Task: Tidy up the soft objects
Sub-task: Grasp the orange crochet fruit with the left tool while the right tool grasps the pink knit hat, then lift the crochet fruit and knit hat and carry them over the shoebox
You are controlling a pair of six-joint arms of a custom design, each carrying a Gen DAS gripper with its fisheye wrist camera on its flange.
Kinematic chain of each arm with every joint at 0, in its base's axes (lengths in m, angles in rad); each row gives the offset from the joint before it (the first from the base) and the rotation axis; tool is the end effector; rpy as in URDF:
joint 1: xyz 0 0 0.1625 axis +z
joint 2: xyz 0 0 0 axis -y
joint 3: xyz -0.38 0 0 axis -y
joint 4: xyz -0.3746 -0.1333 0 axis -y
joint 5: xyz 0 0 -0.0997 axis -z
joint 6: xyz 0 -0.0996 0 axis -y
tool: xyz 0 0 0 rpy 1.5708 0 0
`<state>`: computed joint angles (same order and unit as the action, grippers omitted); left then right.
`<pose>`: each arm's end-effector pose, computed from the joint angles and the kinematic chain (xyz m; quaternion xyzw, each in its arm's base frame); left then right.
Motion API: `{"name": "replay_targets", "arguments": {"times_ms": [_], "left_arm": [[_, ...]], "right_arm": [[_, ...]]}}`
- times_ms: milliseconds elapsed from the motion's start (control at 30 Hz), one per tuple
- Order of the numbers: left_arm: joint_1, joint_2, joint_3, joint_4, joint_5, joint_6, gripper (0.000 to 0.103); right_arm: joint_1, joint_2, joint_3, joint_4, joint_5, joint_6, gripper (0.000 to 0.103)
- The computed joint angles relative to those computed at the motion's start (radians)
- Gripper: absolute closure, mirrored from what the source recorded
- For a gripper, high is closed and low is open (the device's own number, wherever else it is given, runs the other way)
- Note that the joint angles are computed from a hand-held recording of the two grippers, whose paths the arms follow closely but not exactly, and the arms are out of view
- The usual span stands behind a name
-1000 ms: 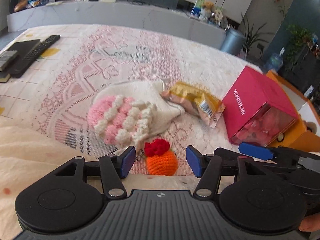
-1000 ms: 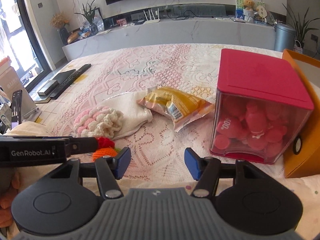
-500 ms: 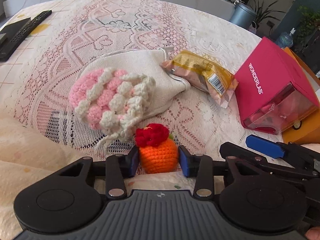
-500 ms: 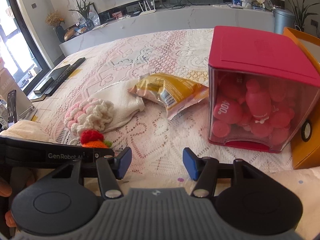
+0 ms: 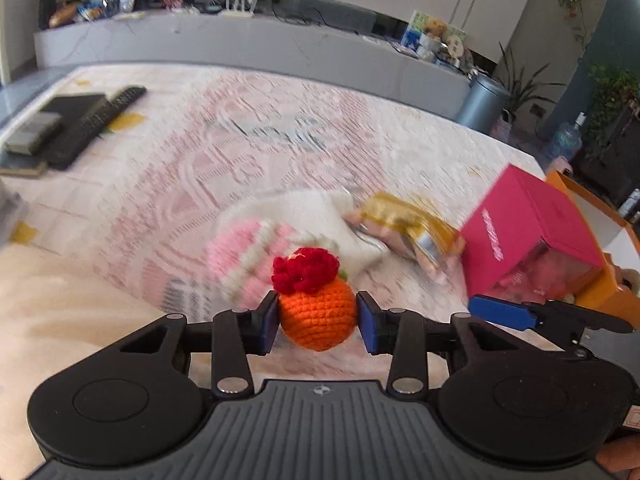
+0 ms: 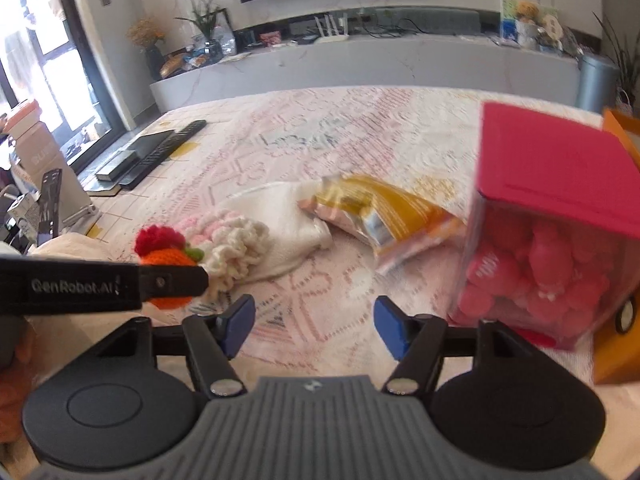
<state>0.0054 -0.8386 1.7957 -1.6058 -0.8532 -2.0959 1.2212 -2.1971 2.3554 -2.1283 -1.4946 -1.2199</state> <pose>-0.4691 -0.2013 0.0141 -0.0691 0.8502 -0.4110 0.3218 0.0373 -0.3091 0.3586 0.4197 -0.8850 0.1666 0.1136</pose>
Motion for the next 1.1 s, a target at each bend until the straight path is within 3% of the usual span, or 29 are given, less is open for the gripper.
{"name": "replay_targets", "arguments": {"times_ms": [33, 100, 200, 267, 500, 733, 833, 867, 900, 933, 1100], "left_arm": [[0.000, -0.006, -0.009, 0.052, -0.001, -0.027, 0.057], [0.006, -0.029, -0.007, 0.116, -0.014, -0.073, 0.057], [0.009, -0.065, 0.018, 0.167, -0.030, -0.142, 0.057], [0.009, -0.075, 0.028, 0.197, -0.044, -0.190, 0.057], [0.007, -0.127, 0.119, 0.107, -0.053, -0.259, 0.057], [0.003, -0.148, 0.157, 0.061, -0.052, -0.259, 0.057], [0.004, -0.150, 0.163, 0.050, -0.051, -0.251, 0.057], [0.004, -0.151, 0.163, 0.047, -0.051, -0.250, 0.057], [0.005, -0.153, 0.166, 0.043, -0.050, -0.248, 0.057], [0.005, -0.153, 0.166, 0.041, -0.049, -0.248, 0.057], [0.001, -0.150, 0.164, 0.049, -0.047, -0.261, 0.057]], "right_arm": [[0.018, 0.006, 0.003, -0.004, 0.000, -0.010, 0.032], [0.059, 0.022, 0.018, -0.028, -0.006, -0.027, 0.016], [0.130, 0.066, 0.041, -0.086, -0.034, -0.035, 0.012], [0.173, 0.119, 0.027, -0.062, -0.058, -0.031, 0.009], [0.297, 0.251, 0.048, -0.146, -0.144, -0.087, 0.009], [0.346, 0.358, 0.051, -0.227, -0.193, -0.053, 0.013], [0.349, 0.364, 0.073, -0.282, -0.201, -0.076, 0.022], [0.350, 0.364, 0.083, -0.309, -0.202, -0.087, 0.030], [0.348, 0.364, 0.079, -0.299, -0.199, -0.089, 0.042], [0.347, 0.364, 0.070, -0.271, -0.199, -0.078, 0.048], [0.336, 0.318, 0.079, -0.250, -0.172, -0.067, 0.068]]}}
